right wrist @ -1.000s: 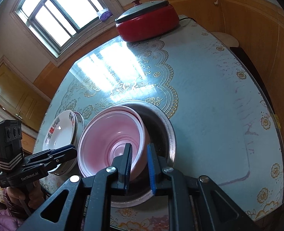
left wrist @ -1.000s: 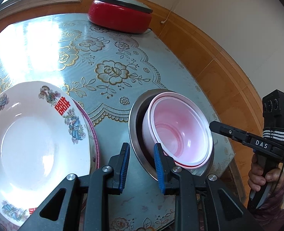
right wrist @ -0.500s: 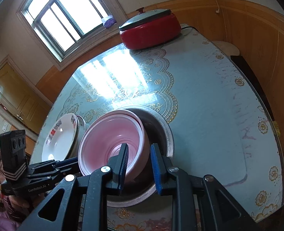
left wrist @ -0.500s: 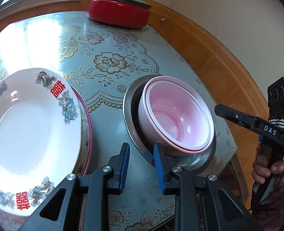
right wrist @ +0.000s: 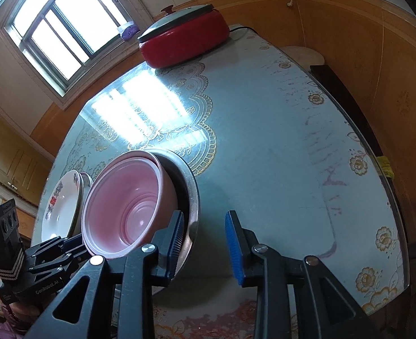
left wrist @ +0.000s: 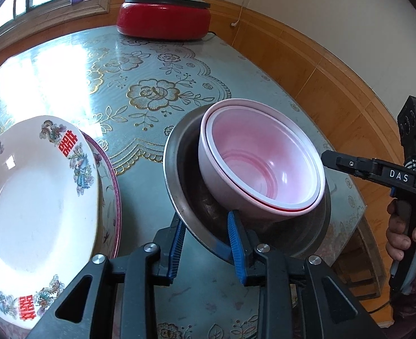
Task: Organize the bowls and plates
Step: 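Open the left gripper to release the red bowl inside the white bowl, then grasp the steel bowl rim with the left gripper while the right gripper grasps it too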
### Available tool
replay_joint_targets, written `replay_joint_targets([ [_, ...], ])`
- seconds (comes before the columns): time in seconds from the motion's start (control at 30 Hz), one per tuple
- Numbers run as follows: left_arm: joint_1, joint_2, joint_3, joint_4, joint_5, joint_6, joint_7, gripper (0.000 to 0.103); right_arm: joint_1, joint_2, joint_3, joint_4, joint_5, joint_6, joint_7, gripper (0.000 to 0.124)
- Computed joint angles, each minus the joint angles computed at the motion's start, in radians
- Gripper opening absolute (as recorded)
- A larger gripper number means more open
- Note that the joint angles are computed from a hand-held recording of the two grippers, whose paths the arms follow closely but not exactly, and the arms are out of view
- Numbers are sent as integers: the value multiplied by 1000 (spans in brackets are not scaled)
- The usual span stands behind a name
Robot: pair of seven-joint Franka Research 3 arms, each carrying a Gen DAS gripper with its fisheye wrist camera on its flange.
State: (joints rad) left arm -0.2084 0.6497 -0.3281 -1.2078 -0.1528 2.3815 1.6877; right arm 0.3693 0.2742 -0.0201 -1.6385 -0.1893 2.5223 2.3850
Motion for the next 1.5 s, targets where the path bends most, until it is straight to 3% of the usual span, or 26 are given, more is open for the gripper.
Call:
replay_joint_targets([
  [0.33, -10, -2, 11, -19, 54, 55, 13, 38, 29, 17, -18, 24, -81, -53, 81, 35],
  [0.4, 0, -3, -5, -20, 46, 47, 48, 38, 35, 0, -20, -6, -91, -38, 125, 36],
  [0.6, 48, -22, -53, -51, -28, 49, 190, 59, 66, -72, -19, -88, -219, -56, 349, 36],
  [0.73, 73, -38, -68, -67, -84, 52, 272, 60, 66, -86, 8, -84, -263, -114, 418, 36],
  [0.83, 80, -26, -68, -43, -113, 15, 309, 59, 51, -94, 22, -96, -259, -68, 445, 36],
  [1.03, 52, -25, -33, -34, -91, 29, 290, 39, 24, -16, 31, 22, -181, -133, 278, 33],
  [1.23, 12, -9, 1, -26, -40, 62, 182, 38, -18, 82, 43, 141, 8, -155, -7, 27],
  [1.33, -14, -18, 22, -56, 10, 113, 118, 34, -18, 119, 33, 188, 47, -175, -110, 10],
  [1.5, 27, -58, -35, -155, -47, 203, 109, 34, -30, 111, 22, 178, 86, -165, -246, 10],
])
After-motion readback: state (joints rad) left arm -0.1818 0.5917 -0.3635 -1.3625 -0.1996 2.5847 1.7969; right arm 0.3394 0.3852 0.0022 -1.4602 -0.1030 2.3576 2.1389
